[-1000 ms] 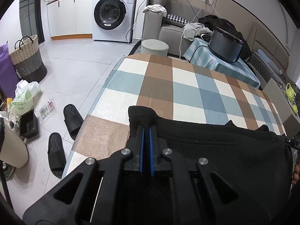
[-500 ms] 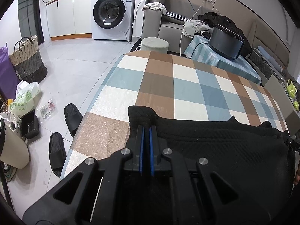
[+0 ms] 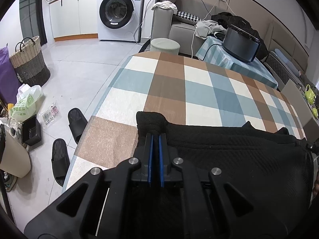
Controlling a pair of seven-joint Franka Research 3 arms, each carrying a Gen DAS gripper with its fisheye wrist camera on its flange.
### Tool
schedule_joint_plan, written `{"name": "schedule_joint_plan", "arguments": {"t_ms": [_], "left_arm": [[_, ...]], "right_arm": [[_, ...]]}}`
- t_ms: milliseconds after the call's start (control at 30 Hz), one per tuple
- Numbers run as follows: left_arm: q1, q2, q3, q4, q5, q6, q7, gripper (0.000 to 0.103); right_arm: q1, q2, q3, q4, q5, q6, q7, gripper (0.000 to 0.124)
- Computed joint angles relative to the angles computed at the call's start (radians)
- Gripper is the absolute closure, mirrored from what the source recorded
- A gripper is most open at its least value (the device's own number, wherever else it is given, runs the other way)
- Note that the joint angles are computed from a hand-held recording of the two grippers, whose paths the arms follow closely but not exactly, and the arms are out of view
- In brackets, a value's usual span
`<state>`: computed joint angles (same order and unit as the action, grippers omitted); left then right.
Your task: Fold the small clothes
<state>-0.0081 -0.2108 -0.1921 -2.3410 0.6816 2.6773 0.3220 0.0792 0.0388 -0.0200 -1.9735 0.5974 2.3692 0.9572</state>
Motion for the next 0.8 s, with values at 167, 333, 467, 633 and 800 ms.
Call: {"name": "schedule_joint_plan", "arguments": {"t_ms": [167, 333, 467, 633, 800], "left_arm": [[0.0, -0.003, 0.002, -0.005, -0.004, 0.006, 0.002, 0.1], [0.003, -0.004, 0.003, -0.015, -0.006, 0.022, -0.003, 0.1], [0.015, -0.011, -0.003, -0.024, 0.022, 0.043, -0.04, 0.1], [0.032, -0.03, -0.012, -0.038, 0.061, 0.063, -0.095, 0.099], [0.015, -0.047, -0.005, -0.042, 0.013, 0.012, -0.074, 0.086]], "right_arm": [[0.042, 0.006, 0.022, -0.036, -0.176, 0.064, 0.056, 0.071], [0.052, -0.044, 0.017, -0.124, -0.215, 0.167, 0.012, 0.116], [0.053, -0.086, 0.008, -0.158, -0.012, 0.216, -0.157, 0.12], [0.074, -0.113, 0.004, -0.163, 0.149, 0.292, -0.27, 0.12], [0.054, -0.029, 0.014, -0.1, -0.168, 0.241, 0.05, 0.1]]}}
